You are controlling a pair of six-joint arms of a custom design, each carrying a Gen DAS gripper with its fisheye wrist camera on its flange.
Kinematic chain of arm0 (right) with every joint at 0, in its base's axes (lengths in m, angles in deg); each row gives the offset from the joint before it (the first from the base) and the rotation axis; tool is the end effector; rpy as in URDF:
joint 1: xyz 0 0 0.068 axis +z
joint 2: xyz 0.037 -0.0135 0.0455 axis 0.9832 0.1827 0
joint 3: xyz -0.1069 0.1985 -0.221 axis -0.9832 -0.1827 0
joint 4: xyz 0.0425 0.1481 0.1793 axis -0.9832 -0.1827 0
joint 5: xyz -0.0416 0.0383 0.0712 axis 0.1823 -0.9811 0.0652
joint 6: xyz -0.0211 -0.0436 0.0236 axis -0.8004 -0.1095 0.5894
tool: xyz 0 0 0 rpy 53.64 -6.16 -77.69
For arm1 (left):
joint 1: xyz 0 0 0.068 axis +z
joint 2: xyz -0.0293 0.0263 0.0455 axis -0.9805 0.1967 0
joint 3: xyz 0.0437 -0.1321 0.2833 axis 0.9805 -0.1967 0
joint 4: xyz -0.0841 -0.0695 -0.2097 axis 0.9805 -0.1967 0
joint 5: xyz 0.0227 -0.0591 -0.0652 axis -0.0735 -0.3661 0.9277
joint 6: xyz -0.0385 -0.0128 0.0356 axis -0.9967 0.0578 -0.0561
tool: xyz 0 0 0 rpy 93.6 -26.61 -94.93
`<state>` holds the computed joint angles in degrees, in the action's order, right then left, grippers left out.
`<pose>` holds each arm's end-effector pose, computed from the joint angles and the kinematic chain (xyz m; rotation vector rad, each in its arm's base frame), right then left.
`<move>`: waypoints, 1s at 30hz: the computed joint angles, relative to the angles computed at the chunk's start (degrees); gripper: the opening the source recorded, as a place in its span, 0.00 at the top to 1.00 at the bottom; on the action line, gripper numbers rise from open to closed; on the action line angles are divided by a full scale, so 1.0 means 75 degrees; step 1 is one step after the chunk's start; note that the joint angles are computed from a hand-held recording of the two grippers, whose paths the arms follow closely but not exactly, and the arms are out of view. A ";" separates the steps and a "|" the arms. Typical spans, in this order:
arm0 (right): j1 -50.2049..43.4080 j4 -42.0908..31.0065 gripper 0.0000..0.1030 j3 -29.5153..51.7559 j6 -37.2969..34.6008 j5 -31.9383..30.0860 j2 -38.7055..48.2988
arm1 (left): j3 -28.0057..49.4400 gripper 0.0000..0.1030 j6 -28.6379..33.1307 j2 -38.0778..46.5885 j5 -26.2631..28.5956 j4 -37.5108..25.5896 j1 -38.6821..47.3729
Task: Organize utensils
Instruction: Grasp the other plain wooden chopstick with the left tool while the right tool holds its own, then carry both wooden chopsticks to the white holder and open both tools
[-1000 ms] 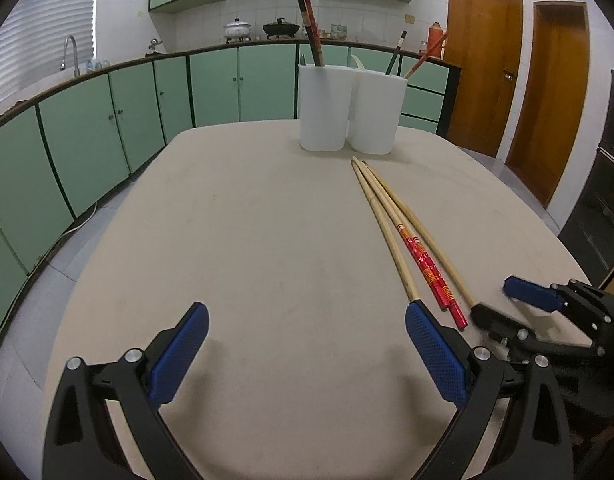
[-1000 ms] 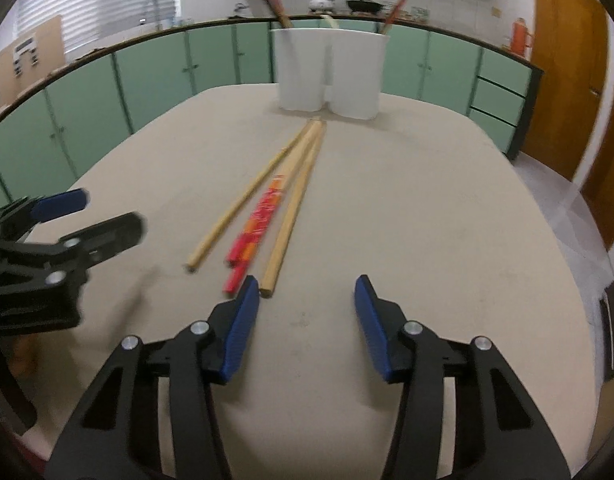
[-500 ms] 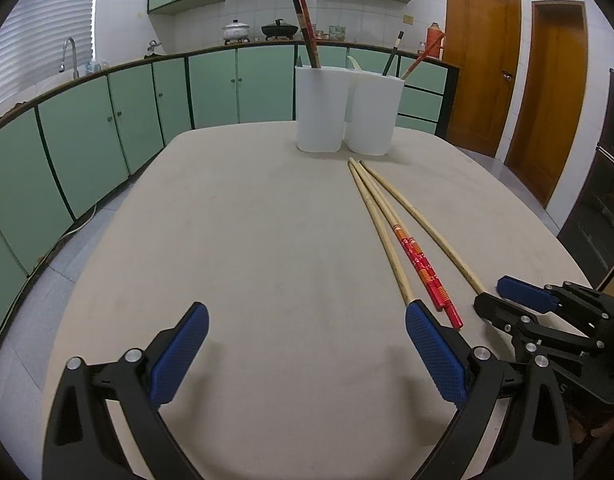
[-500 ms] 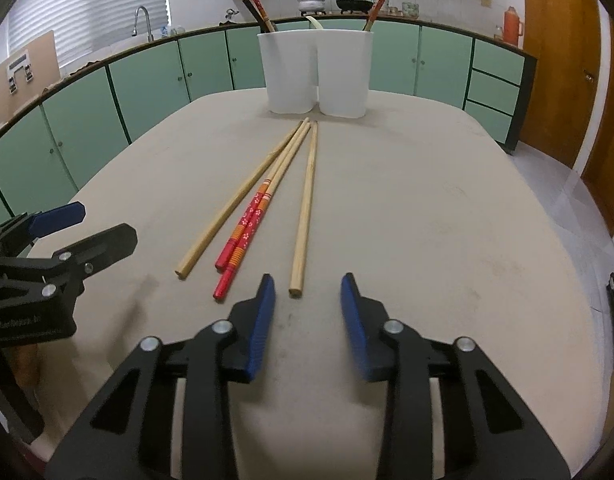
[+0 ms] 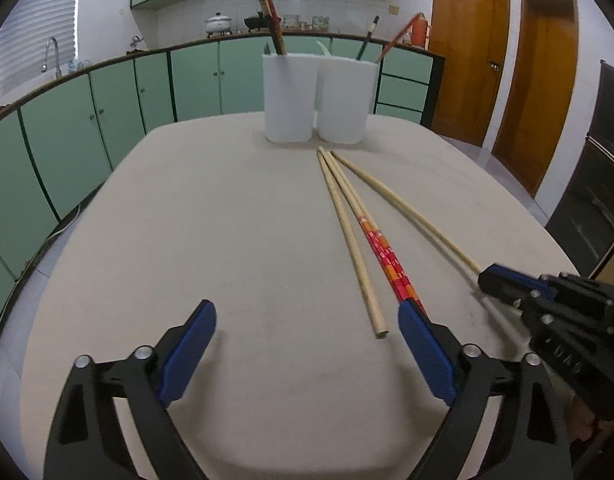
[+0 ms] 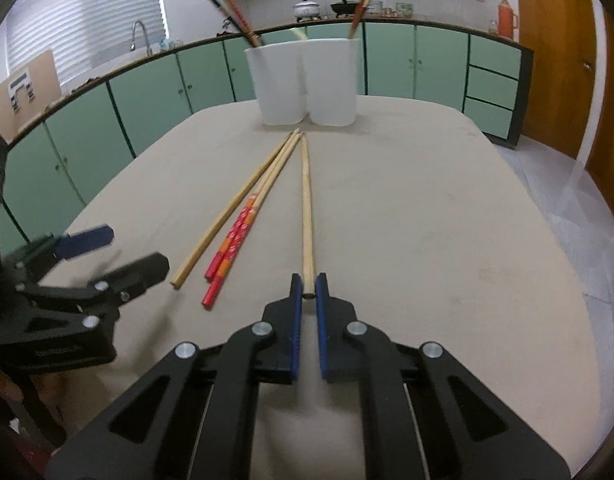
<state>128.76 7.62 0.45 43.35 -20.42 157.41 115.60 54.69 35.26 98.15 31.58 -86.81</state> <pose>0.2686 0.2821 0.2034 0.1559 2.3267 0.0653 0.3472 -0.0602 0.2180 0.5694 2.2836 -0.3061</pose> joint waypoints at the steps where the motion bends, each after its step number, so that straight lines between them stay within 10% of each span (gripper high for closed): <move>1: -0.0009 0.0030 0.94 -0.0059 0.0019 0.0015 -0.0046 | 0.0038 0.17 0.0026 0.0042 -0.0056 -0.0052 -0.0056; 12: -0.0125 0.0414 0.94 -0.0421 0.0119 -0.0177 -0.0161 | 0.0147 0.48 0.0040 0.0224 -0.0522 -0.0102 -0.0511; 18: -0.0188 0.0436 0.94 -0.0464 0.0155 -0.0245 -0.0219 | 0.0090 0.91 -0.0030 0.0211 -0.0341 -0.0002 -0.0595; 30: -0.0074 0.0026 0.94 -0.0281 0.0011 0.0245 -0.0427 | 0.0003 0.93 -0.0065 -0.0191 -0.0244 0.0113 -0.0451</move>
